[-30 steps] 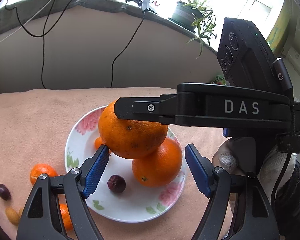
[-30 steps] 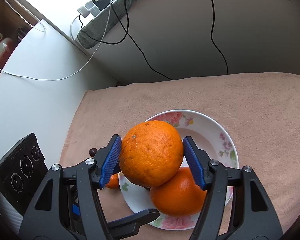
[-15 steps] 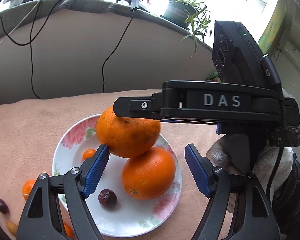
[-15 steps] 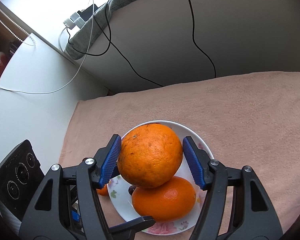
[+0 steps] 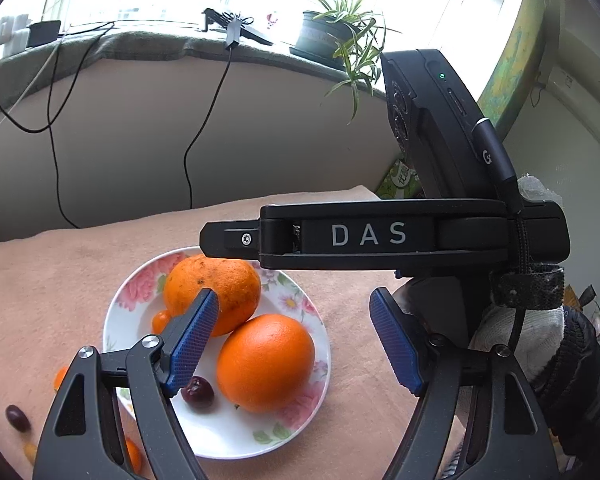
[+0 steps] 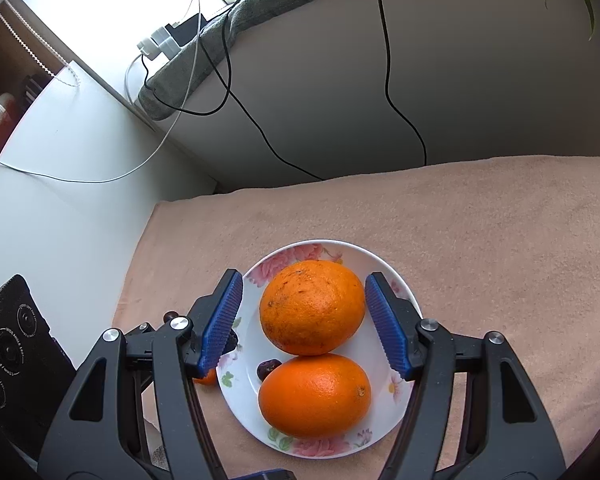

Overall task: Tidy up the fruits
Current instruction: 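Open the right tool, leaving the orange beside the other orange, then withdraw both tools from the plate toward the small fruits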

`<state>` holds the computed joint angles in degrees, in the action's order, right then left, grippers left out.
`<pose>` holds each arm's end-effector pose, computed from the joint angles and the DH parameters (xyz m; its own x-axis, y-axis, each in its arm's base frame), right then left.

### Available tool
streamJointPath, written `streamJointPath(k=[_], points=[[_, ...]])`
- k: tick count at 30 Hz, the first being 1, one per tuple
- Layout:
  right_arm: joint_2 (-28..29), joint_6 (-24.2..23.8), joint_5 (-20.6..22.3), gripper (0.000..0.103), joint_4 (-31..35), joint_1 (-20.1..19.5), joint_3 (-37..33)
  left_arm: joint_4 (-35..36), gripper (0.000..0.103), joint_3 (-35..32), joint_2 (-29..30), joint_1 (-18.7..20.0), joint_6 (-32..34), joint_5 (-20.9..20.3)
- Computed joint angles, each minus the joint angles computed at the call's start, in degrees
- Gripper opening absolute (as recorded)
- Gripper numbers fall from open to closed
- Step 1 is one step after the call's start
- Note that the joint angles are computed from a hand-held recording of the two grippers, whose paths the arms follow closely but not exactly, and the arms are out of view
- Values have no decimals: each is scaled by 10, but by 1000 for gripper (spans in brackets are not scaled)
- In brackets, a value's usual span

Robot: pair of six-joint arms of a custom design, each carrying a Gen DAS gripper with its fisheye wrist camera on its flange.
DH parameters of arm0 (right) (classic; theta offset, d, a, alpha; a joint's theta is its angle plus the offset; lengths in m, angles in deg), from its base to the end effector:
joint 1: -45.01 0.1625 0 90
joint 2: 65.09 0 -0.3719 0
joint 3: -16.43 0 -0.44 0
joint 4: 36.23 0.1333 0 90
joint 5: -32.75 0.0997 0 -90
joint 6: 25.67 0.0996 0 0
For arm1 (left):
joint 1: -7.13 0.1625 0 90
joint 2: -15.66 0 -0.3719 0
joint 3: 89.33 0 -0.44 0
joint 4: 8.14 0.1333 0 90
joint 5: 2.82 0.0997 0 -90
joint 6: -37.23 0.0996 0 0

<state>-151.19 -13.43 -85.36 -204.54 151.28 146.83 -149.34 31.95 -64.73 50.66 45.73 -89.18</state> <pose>0.2151 -0.4289 0.2092 -0.9489 0.1744 0.2631 -0.0318 0.7764 -0.6294 -0.2740 -0.4529 0.1612 -0.5825 0.8080 -0.0882 0.8083 0.5644 -0.1678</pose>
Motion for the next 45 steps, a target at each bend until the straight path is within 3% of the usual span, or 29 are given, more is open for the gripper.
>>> streamJointPath(k=[9, 13, 32, 45], points=[[-9, 7, -21, 67, -15, 13, 17, -2, 79, 25, -30, -15, -2, 26], [-12, 7, -41, 79, -31, 26, 26, -1, 79, 37, -47, -16, -5, 39], [42, -49, -157, 79, -127, 103, 53, -4, 79, 99, -151, -8, -14, 111], [87, -73, -199, 79, -237, 151, 80, -2, 79, 150, -232, 4, -43, 150]])
